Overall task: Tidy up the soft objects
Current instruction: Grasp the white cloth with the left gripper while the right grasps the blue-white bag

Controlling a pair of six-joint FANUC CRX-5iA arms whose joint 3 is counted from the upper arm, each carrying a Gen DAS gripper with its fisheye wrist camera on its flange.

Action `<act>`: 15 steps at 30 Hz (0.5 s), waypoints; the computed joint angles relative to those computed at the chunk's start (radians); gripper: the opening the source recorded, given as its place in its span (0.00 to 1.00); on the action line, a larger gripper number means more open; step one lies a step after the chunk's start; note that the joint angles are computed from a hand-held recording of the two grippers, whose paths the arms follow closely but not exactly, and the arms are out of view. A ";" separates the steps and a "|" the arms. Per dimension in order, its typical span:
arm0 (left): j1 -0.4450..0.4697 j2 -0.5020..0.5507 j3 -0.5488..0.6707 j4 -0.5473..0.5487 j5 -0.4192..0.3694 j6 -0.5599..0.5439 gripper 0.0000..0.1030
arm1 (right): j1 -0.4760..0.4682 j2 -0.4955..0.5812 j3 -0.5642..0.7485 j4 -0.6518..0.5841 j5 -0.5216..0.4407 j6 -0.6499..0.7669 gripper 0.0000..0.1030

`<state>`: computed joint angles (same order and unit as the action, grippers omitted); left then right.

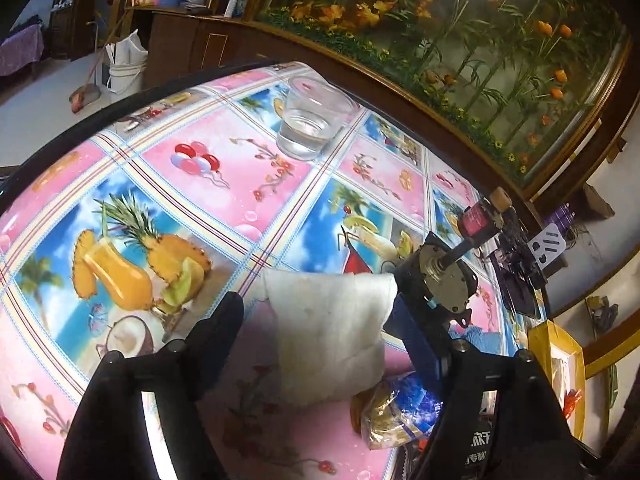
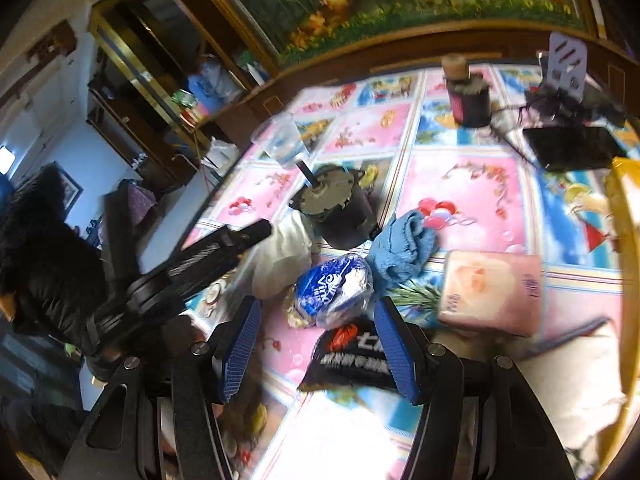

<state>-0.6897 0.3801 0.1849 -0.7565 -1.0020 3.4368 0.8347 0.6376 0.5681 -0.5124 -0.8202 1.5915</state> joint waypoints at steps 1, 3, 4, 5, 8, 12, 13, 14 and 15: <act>0.001 -0.001 -0.002 0.001 0.000 0.003 0.74 | 0.010 0.028 0.034 0.025 -0.017 -0.026 0.62; 0.005 -0.006 -0.010 0.007 0.009 0.008 0.74 | 0.023 0.072 0.096 0.071 -0.056 -0.071 0.62; 0.007 -0.007 -0.013 0.010 0.012 0.011 0.74 | 0.030 0.093 0.122 0.089 -0.068 -0.091 0.62; 0.008 -0.009 -0.016 0.011 0.011 0.016 0.74 | 0.041 0.115 0.148 0.127 -0.080 -0.126 0.62; 0.011 -0.017 -0.027 0.014 0.021 0.028 0.74 | 0.051 0.170 0.215 0.167 -0.118 -0.190 0.62; 0.012 -0.015 -0.023 0.022 0.011 0.011 0.74 | 0.049 0.231 0.281 0.161 -0.156 -0.222 0.56; 0.013 -0.016 -0.026 0.025 0.016 0.007 0.74 | 0.042 0.224 0.268 0.124 -0.137 -0.185 0.46; 0.013 -0.017 -0.026 0.026 0.017 0.003 0.74 | 0.043 0.218 0.257 0.118 -0.126 -0.151 0.43; 0.011 -0.014 -0.021 0.028 0.011 -0.004 0.74 | 0.048 0.198 0.225 0.123 -0.094 -0.123 0.32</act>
<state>-0.6785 0.3664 0.1641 -0.7285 -0.9911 3.4330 0.8824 0.8359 0.7932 -0.3898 -0.9140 1.4685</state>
